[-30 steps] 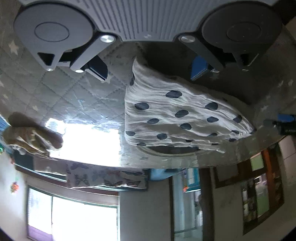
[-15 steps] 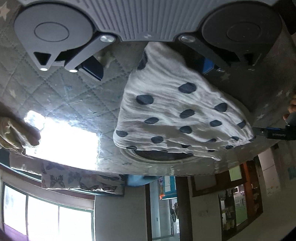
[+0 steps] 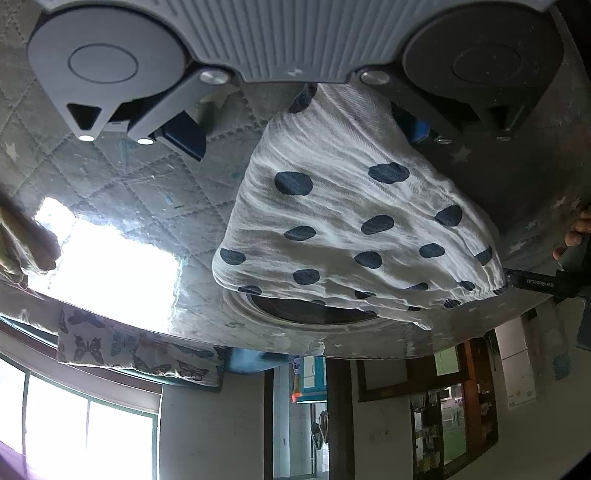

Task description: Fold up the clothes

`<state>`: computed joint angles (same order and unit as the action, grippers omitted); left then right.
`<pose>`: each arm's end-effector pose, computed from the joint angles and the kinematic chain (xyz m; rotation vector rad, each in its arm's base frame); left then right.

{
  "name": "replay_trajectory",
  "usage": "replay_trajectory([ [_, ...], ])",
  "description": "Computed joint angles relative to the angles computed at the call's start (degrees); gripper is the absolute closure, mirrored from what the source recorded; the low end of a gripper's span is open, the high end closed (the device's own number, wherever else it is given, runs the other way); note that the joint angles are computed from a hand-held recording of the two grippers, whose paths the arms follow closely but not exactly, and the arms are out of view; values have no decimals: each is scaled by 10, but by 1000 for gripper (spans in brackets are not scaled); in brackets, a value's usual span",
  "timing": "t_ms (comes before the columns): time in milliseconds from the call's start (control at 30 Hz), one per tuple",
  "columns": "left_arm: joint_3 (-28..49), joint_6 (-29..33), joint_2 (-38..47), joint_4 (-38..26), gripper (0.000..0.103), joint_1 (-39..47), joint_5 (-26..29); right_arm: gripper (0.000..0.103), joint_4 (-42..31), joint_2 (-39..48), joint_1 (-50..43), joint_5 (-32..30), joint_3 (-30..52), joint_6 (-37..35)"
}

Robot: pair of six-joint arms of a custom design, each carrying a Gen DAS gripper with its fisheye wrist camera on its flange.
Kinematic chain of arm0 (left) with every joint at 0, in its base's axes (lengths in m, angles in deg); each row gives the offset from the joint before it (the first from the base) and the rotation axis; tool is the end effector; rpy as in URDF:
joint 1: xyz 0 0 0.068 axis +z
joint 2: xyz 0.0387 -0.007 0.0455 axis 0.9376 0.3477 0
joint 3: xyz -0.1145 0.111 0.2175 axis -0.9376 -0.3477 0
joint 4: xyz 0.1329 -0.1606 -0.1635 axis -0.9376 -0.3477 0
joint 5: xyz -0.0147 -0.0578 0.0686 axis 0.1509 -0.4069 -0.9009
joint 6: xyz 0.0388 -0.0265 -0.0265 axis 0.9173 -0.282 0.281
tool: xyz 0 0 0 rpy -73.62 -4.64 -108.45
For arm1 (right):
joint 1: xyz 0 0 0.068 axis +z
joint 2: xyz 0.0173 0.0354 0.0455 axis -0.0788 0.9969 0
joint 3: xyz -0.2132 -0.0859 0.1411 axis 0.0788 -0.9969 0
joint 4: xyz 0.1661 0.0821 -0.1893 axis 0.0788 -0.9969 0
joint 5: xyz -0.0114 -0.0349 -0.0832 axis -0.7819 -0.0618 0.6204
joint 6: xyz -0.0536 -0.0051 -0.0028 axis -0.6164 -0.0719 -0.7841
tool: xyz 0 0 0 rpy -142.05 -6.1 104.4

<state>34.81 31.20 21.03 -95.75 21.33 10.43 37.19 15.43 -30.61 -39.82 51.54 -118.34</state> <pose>0.1832 -0.1719 0.1718 -0.1483 2.2668 0.0678 0.1491 -0.0484 0.1728 -0.5196 2.2224 0.2756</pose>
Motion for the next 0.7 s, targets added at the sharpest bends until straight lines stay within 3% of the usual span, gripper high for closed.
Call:
replay_trajectory([
  [700,6,1,8,-3,0,-3,-5,0,11,7,-2,-3,-3,-1],
])
